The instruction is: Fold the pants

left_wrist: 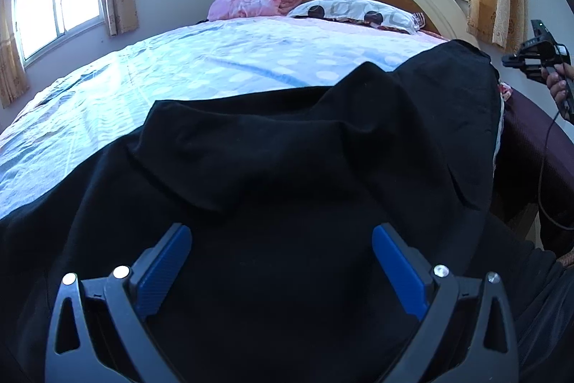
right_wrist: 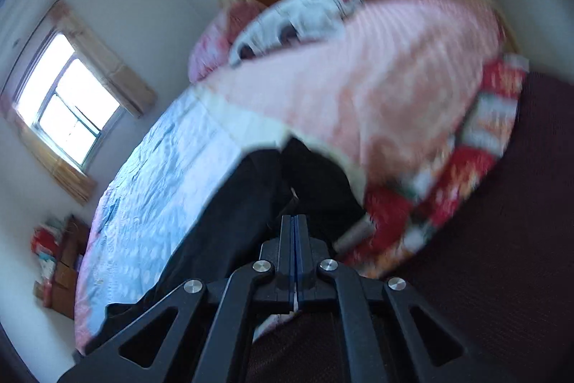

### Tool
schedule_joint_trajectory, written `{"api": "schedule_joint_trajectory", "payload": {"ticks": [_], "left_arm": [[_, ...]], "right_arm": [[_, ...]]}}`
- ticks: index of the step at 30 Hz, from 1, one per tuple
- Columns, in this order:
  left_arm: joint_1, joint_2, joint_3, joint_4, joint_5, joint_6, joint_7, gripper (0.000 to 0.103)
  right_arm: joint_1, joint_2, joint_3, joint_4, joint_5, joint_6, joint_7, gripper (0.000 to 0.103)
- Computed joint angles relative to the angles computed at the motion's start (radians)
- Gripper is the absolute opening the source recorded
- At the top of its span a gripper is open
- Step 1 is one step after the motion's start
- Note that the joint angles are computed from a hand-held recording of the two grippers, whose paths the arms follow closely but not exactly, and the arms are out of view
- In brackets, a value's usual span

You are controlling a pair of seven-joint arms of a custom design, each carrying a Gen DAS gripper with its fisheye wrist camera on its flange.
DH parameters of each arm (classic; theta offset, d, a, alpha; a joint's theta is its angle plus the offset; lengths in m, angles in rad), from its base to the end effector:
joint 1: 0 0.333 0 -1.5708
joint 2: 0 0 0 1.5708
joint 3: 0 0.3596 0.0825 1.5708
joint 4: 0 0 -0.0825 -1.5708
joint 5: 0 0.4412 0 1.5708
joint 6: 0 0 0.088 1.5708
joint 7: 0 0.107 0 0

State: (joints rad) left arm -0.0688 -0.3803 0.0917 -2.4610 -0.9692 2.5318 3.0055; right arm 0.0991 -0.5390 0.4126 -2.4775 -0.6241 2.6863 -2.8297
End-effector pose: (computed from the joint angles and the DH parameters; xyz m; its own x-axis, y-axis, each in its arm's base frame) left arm 0.4919 0.0224 0.4910 -0.6527 -0.7576 -0.0003 -0.5055 0.4358 -0.7447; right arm 0.3941 0.2671 0.5517 -0.4871 -0.6600 -0.5719 -0.3780 0.7497 -0.5432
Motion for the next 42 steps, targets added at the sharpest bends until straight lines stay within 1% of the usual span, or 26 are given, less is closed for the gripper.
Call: {"api": "schedule_joint_trajectory", "payload": {"ticks": [1, 2, 3, 4, 5, 6, 8, 10, 12, 13, 15, 16, 17, 19, 23, 24, 27, 30, 34, 36, 37, 38, 39, 40, 41, 42], "left_arm": [[0.000, -0.002, 0.001, -0.001, -0.001, -0.002, 0.001, 0.103], [0.000, -0.002, 0.002, -0.001, -0.005, -0.003, 0.002, 0.103], [0.000, -0.002, 0.003, -0.002, -0.007, -0.002, 0.003, 0.103], [0.001, -0.004, 0.002, -0.004, -0.008, 0.000, 0.005, 0.103], [0.001, -0.005, 0.002, -0.006, -0.009, 0.002, 0.005, 0.103], [0.000, -0.006, 0.002, -0.007, -0.011, 0.003, 0.007, 0.103], [-0.001, -0.006, 0.003, -0.008, -0.016, 0.005, 0.010, 0.103], [-0.001, -0.006, 0.003, -0.008, -0.017, 0.005, 0.011, 0.103], [-0.002, -0.004, 0.004, -0.008, -0.022, 0.004, 0.014, 0.103], [-0.002, -0.003, 0.004, -0.008, -0.023, 0.004, 0.016, 0.103], [-0.002, -0.002, 0.001, -0.008, -0.024, 0.010, 0.020, 0.103], [-0.002, -0.004, 0.000, -0.011, -0.024, 0.013, 0.023, 0.103], [-0.002, -0.004, 0.000, -0.012, -0.025, 0.015, 0.025, 0.103], [-0.003, -0.006, 0.001, -0.015, -0.028, 0.018, 0.029, 0.103], [-0.007, -0.007, 0.003, -0.018, -0.035, 0.026, 0.038, 0.103], [-0.009, -0.005, 0.003, -0.018, -0.039, 0.028, 0.041, 0.103], [-0.014, -0.002, 0.000, -0.019, -0.052, 0.041, 0.055, 0.103], [-0.012, -0.003, -0.003, -0.018, -0.037, 0.039, 0.050, 0.103], [-0.011, -0.003, 0.001, -0.016, -0.039, 0.030, 0.053, 0.103], [-0.010, -0.005, 0.000, -0.018, -0.039, 0.034, 0.053, 0.103], [-0.010, -0.006, 0.001, -0.017, -0.039, 0.030, 0.050, 0.103], [-0.009, -0.007, 0.006, -0.014, -0.041, 0.019, 0.046, 0.103], [-0.007, -0.008, 0.008, -0.013, -0.043, 0.010, 0.040, 0.103], [0.001, -0.009, 0.009, -0.009, -0.035, -0.002, 0.019, 0.103], [0.005, -0.011, 0.010, -0.005, -0.032, -0.014, 0.006, 0.103], [0.006, -0.017, 0.014, -0.003, -0.036, -0.027, 0.002, 0.103]], "right_arm": [[-0.016, 0.009, 0.010, 0.004, -0.015, 0.019, 0.020, 0.030], [-0.028, 0.021, 0.021, 0.016, -0.033, 0.019, 0.025, 0.067], [-0.048, 0.025, 0.041, 0.024, -0.060, 0.018, 0.052, 0.075], [-0.063, 0.037, 0.051, 0.035, -0.088, 0.030, 0.070, 0.075], [-0.055, 0.059, 0.039, 0.051, -0.090, 0.028, 0.054, 0.075], [-0.042, 0.079, 0.029, 0.072, -0.083, -0.005, 0.034, 0.075], [-0.035, 0.113, 0.014, 0.102, -0.107, -0.030, 0.033, 0.075], [-0.001, 0.154, -0.026, 0.132, -0.086, -0.075, -0.005, 0.074], [0.027, 0.174, -0.062, 0.135, -0.080, -0.068, -0.012, 0.066], [0.039, 0.189, -0.076, 0.142, -0.079, -0.072, -0.028, 0.058], [0.059, 0.211, -0.083, 0.174, -0.091, -0.155, -0.059, 0.030], [0.069, 0.210, -0.095, 0.173, -0.103, -0.147, -0.060, 0.013], [0.069, 0.199, -0.095, 0.169, -0.136, -0.134, -0.033, 0.010], [0.076, 0.175, -0.083, 0.180, -0.191, -0.149, -0.022, 0.009], [0.103, 0.093, -0.037, 0.189, -0.268, -0.242, -0.021, 0.009], [0.113, 0.070, -0.033, 0.176, -0.257, -0.269, -0.020, 0.009], [0.137, 0.036, -0.062, 0.104, -0.175, -0.279, -0.015, 0.009], [0.142, 0.040, -0.095, 0.025, -0.080, -0.233, 0.014, 0.009], [0.126, 0.053, -0.084, 0.003, -0.054, -0.216, 0.029, 0.009], [0.136, 0.065, -0.099, 0.018, -0.029, -0.230, -0.029, 0.011], [0.137, 0.065, -0.100, 0.021, -0.019, -0.232, -0.036, 0.014], [0.141, 0.062, -0.102, 0.030, 0.000, -0.258, -0.051, 0.026], [0.142, 0.063, -0.095, 0.048, 0.014, -0.308, -0.068, 0.034], [0.138, 0.055, -0.080, 0.065, 0.006, -0.359, -0.070, 0.048], [0.133, 0.041, -0.067, 0.075, -0.012, -0.395, -0.064, 0.051], [0.133, 0.034, -0.064, 0.083, -0.023, -0.415, -0.070, 0.051]]}}
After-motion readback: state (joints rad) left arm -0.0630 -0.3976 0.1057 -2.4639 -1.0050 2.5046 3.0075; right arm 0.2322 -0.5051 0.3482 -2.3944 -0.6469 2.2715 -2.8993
